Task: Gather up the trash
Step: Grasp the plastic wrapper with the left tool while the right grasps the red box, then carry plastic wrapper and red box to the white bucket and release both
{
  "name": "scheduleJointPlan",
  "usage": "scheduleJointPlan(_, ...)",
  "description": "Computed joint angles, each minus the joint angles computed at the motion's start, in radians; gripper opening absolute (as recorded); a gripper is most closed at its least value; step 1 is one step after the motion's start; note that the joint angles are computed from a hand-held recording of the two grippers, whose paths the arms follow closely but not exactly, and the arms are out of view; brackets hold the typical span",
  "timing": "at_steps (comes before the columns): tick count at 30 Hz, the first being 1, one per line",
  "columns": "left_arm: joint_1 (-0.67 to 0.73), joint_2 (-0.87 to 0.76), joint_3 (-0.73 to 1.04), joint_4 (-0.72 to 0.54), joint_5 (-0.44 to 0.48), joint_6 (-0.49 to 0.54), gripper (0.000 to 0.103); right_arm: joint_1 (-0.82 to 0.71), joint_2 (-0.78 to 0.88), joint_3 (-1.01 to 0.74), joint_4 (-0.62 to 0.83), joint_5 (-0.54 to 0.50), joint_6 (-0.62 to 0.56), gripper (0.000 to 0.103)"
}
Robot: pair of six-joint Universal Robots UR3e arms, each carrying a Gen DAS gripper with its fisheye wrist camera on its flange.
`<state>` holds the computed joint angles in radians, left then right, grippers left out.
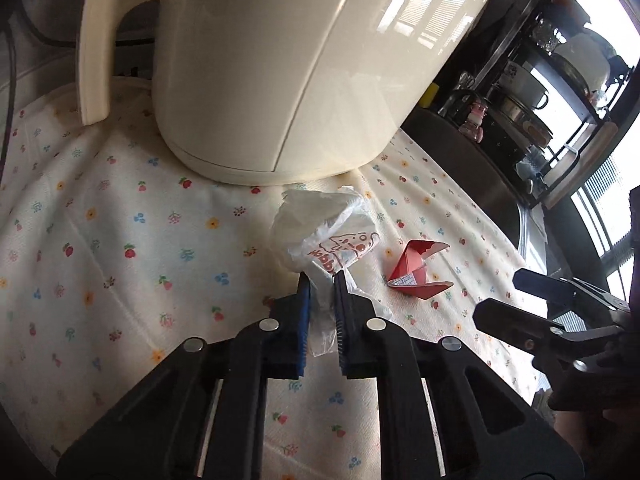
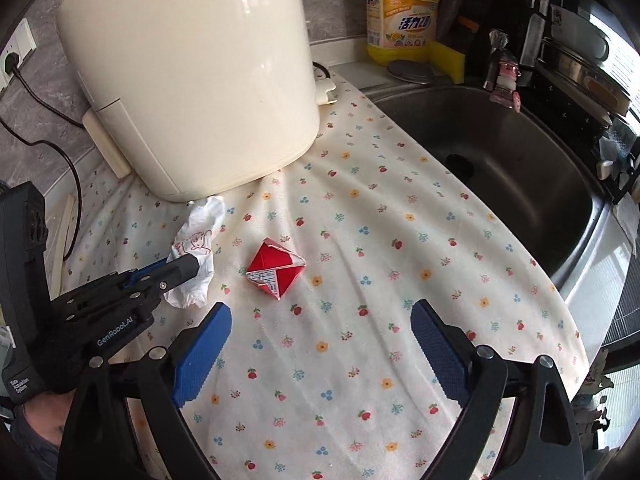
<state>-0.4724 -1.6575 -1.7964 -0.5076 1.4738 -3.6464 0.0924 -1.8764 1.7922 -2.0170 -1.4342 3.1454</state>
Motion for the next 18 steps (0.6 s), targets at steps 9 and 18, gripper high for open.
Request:
scheduleJointPlan(9,0.053,0.233,-0.186,0.031,0.037,-0.07,0.011,0.072,0.15,-0.067,-0.042,0.001,-0.012,0.053)
scheduleJointPlan(18,-0.005,0.34,-0.194,-0.034,0.135,-0.128,0.011,0.07,0.103,-0.04,-0.039,0.057,-0.1,0.003)
